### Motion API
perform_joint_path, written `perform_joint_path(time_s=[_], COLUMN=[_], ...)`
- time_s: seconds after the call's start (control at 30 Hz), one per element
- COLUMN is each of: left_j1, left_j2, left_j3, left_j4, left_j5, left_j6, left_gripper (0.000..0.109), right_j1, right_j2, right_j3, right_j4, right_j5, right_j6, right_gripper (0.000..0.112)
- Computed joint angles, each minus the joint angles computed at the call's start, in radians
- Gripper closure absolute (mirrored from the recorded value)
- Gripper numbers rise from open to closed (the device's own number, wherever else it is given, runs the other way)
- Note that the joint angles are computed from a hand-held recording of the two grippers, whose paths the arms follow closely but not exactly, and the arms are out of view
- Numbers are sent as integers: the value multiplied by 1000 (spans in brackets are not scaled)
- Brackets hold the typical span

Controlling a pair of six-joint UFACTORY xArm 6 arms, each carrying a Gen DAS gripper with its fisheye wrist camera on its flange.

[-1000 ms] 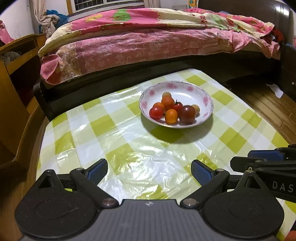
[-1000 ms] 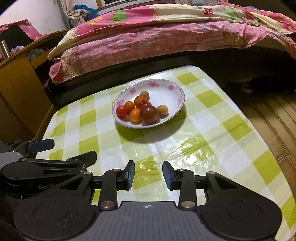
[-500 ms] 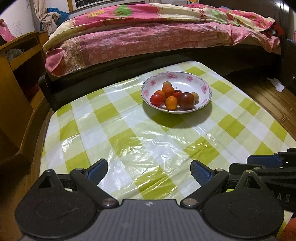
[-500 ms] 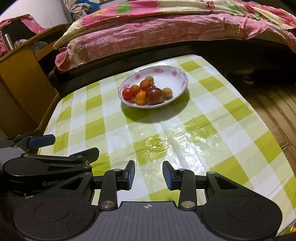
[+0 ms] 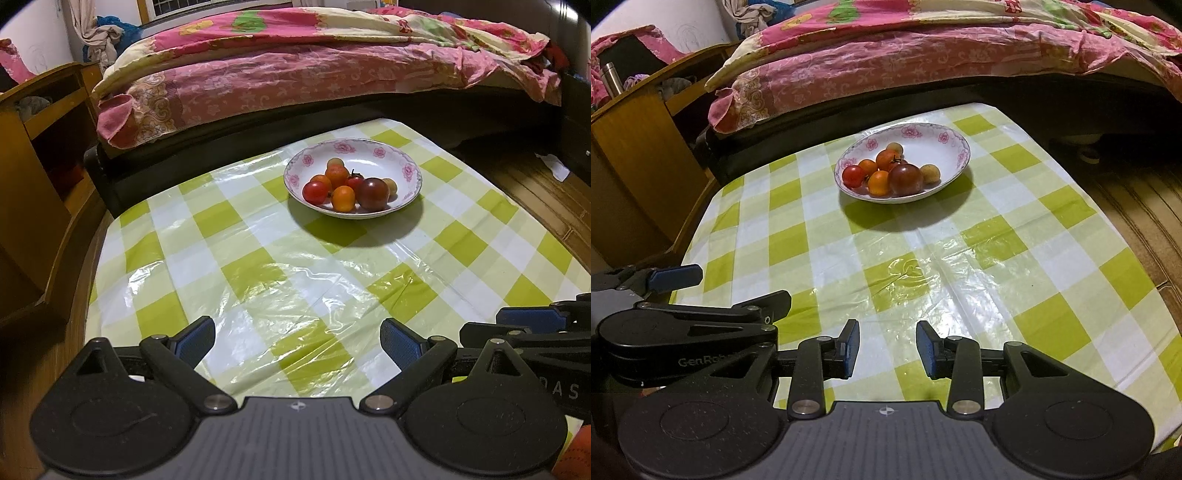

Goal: Organize fruits

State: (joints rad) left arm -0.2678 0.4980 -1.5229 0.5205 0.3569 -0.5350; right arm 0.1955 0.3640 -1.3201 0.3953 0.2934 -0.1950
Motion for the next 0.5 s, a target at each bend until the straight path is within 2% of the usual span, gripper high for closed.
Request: perform_joint_path(time_s=[0.5], left_j1=[1], left_j2=[-19], left_j3=[26], left_j4=[17], left_j5=[3], left_j6=[-13], left_gripper=[6], right_j1=[0], right_j2=[-4], right_j3=[10], right_j4=[-29], right_j5=[-5], right_j6=[28], right_gripper=[79])
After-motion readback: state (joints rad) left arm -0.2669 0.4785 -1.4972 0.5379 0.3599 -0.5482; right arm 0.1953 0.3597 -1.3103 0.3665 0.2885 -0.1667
